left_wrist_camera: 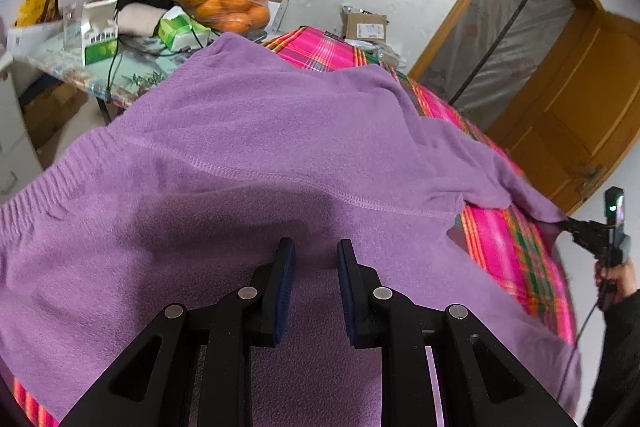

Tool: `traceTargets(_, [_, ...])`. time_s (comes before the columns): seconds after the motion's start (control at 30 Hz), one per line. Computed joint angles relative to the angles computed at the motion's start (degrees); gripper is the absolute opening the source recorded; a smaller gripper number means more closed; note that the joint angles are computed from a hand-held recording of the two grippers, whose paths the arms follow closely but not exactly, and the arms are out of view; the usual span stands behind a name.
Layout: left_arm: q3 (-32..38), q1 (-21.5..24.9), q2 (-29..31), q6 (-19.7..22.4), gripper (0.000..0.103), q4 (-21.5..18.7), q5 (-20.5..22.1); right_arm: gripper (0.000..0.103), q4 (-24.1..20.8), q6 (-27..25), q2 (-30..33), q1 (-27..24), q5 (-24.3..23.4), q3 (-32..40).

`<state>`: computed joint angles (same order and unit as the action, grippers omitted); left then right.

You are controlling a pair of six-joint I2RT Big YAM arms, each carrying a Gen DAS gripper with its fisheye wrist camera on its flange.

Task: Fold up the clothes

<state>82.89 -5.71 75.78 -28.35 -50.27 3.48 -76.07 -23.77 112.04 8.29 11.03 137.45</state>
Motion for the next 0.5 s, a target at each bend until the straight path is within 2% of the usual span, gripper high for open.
traceTargets(0.1, [1.1, -0.7, 0.1, 0.1, 0.022, -0.6, -0.4, 0.028, 1.2, 6.4, -2.5, -2.6, -4.7, -3.5])
traceTargets(0.17, [2.1, -1.5, 0.0, 1.2, 0.022, -0.2, -1.0, 0.035, 1.6, 14.5, -3.0, -4.6, -10.3, -3.9])
traceTargets(0.23, [3.6, -2.6, 0.0, 2.8, 0.022, 0.1, -1.6, 0.035, 1.9, 21.2, -3.1, -6.0, -16.0, -4.1])
traceTargets(0.3, [5.9, -4.0, 1.0, 4.7, 0.022, -0.1, -1.7, 0.035, 3.8, 25.4, -4.9, -7.1, -21.5, -7.4])
traceTargets(0.37, [8.6, -5.4, 2.6, 6.3, 0.023, -0.8, -1.5, 0.036, 5.0, 27.6, -6.1, -7.8, -25.3, -10.1])
traceTargets(0.5, [14.4, -8.3, 7.2, 6.8, 0.029, -2.3, 1.1, 0.036, 5.3, 28.6, -7.2, -8.0, -29.4, -12.9])
